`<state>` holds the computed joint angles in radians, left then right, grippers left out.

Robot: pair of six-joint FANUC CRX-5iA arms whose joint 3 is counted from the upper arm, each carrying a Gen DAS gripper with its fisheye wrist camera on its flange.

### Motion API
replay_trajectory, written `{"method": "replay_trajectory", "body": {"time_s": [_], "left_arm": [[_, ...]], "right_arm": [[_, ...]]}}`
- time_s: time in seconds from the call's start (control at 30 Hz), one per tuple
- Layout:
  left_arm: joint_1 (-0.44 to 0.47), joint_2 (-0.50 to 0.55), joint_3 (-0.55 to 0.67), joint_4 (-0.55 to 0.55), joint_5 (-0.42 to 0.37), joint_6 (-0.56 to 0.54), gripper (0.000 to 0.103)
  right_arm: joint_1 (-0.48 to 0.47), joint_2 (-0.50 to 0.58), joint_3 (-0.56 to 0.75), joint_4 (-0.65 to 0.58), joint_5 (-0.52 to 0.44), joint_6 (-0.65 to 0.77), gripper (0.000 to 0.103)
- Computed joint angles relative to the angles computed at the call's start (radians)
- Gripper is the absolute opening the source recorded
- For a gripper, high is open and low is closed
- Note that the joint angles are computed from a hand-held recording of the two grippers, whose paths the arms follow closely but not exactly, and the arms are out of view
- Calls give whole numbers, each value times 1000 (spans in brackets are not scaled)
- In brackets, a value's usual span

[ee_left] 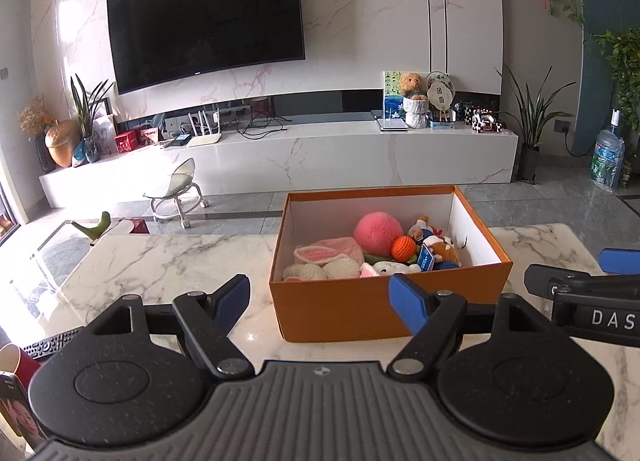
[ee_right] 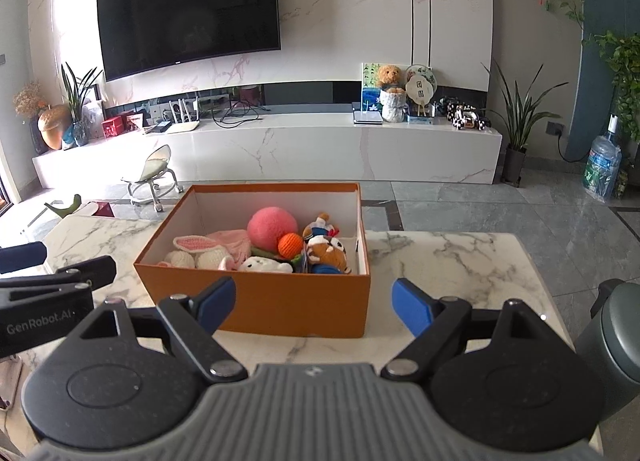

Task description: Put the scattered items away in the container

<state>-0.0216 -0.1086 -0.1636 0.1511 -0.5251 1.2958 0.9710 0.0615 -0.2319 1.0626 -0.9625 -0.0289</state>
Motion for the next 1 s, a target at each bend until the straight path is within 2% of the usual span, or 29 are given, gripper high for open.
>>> {"method": "replay_trajectory", "body": {"time_s": [0.3,1.0], "left_arm": [[4,3,-16,-19,-17,13,91],[-45,17,23,-64,-72,20,91]], "right_arm": [[20,11,-17,-14,18,-6,87],[40,-6,-18,-66,-24,38,88]]}}
